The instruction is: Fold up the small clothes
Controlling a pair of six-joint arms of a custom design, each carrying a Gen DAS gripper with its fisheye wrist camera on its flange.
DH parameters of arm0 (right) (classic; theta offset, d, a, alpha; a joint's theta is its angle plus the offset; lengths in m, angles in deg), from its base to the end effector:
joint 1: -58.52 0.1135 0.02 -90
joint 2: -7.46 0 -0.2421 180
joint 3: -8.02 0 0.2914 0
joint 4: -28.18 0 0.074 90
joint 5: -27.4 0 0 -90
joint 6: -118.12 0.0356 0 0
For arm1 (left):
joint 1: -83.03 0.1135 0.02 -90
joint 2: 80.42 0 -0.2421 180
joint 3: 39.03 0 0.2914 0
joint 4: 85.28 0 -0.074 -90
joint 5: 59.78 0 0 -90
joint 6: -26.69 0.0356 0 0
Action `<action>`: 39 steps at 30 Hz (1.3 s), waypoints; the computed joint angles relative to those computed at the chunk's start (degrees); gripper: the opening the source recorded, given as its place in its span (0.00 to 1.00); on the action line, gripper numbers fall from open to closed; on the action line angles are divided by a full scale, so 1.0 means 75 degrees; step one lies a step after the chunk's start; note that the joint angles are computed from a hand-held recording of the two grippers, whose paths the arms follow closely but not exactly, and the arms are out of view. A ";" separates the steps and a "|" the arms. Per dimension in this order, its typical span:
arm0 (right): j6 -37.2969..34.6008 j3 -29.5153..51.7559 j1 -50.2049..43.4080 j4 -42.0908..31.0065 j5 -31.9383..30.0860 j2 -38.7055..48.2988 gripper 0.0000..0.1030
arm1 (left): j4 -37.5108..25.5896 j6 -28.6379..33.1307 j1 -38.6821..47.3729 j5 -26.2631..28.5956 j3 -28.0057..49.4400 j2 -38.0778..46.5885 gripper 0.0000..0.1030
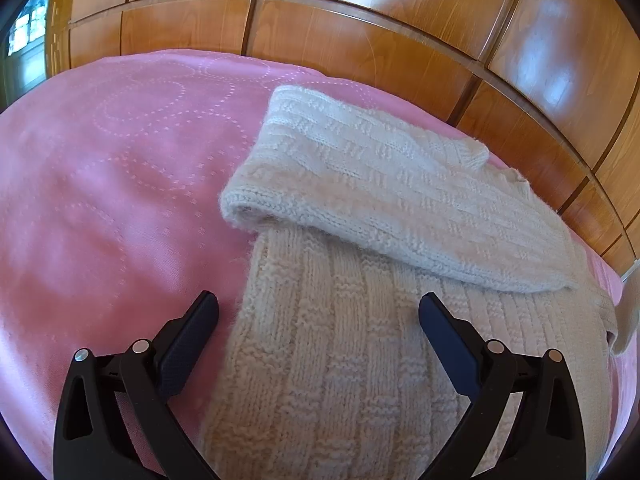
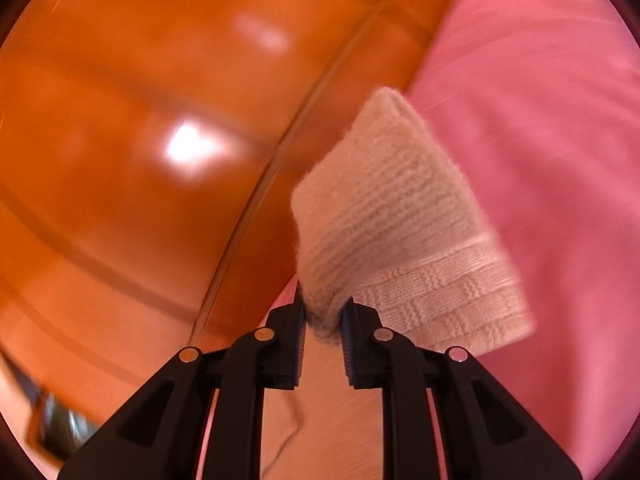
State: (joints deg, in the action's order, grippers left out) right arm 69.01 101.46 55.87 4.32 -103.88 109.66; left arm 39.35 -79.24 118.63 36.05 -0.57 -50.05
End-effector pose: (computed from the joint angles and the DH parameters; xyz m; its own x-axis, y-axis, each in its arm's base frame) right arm 0.4446 0.0029 0.2514 -0.7477 0.5271 -0.4039 -0.0409 0.5706 0.8202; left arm 0.1435 0.0983 0.1965 -0.4309 -0.6443 -0.6319 -0.6669 0.6990 -0.2580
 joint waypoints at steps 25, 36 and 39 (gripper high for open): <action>-0.1115 -0.3548 0.1095 0.0149 0.3950 -0.2556 0.97 | -0.0315 -0.0464 -0.0395 -0.0305 0.0552 0.0261 0.86; -0.1280 -0.3407 0.1167 -0.0071 0.4058 -0.2382 0.98 | 0.1444 -0.1989 -0.3026 0.0093 0.2610 0.3536 0.68; -0.1212 -0.3403 0.1148 0.0020 0.3967 -0.2365 0.98 | 0.1576 -0.2199 -0.3312 0.0440 0.3432 0.5101 0.57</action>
